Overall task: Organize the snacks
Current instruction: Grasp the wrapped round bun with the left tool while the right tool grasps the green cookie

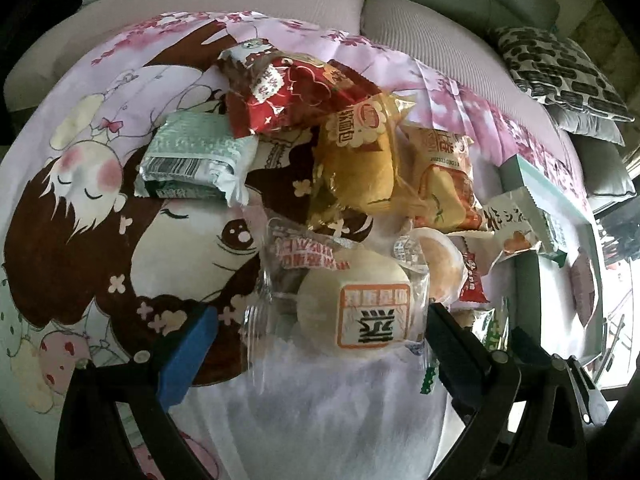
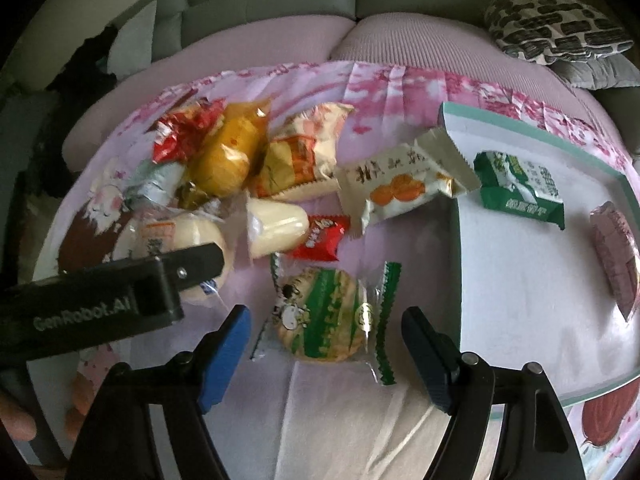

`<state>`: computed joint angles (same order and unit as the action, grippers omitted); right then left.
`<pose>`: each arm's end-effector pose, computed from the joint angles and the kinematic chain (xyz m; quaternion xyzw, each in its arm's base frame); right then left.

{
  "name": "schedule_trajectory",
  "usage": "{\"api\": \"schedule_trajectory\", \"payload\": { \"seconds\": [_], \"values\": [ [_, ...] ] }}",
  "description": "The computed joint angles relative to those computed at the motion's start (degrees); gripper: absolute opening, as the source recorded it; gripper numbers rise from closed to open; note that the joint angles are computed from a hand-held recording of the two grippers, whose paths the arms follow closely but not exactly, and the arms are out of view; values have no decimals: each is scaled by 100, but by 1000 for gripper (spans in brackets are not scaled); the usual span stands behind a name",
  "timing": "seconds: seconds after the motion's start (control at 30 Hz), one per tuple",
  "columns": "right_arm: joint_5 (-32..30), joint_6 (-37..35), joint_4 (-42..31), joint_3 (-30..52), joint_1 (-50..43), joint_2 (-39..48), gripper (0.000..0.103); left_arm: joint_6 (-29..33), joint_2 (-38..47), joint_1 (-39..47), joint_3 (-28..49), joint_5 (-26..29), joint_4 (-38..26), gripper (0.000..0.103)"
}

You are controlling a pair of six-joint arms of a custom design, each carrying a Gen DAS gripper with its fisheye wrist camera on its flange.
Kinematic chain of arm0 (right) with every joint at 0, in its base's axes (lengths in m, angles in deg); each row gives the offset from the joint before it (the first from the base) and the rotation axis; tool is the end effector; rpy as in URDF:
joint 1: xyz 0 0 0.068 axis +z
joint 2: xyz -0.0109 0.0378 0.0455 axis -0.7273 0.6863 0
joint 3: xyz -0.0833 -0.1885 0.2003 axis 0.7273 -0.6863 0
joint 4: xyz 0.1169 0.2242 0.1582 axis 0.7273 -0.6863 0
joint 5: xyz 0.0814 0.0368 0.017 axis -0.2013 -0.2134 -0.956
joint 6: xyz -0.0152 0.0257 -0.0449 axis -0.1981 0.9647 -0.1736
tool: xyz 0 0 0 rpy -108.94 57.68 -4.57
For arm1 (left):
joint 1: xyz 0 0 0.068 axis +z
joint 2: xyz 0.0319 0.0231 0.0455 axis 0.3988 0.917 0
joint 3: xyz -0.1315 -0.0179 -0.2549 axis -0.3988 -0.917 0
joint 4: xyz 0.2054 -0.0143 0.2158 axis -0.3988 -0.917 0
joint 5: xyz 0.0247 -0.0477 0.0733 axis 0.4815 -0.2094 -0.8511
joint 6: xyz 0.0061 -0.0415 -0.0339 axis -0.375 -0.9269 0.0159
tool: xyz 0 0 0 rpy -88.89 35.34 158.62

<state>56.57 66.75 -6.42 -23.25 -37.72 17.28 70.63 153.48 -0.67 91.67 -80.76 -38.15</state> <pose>0.2272 0.0339 0.2261 0.1160 0.9672 0.0365 0.2232 0.2992 -0.1395 0.2216 0.0848 0.9764 -0.1244 0.1548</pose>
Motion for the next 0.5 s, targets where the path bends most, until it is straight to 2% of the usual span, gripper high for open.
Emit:
{"api": "schedule_trajectory", "payload": {
  "seconds": [0.37,0.5],
  "values": [
    [54,-16,77,30,78,203,80,-57,252,-197,192,-344,59,102],
    [73,-14,51,55,75,265,72,-88,249,-190,240,-369,61,98]
  ]
}}
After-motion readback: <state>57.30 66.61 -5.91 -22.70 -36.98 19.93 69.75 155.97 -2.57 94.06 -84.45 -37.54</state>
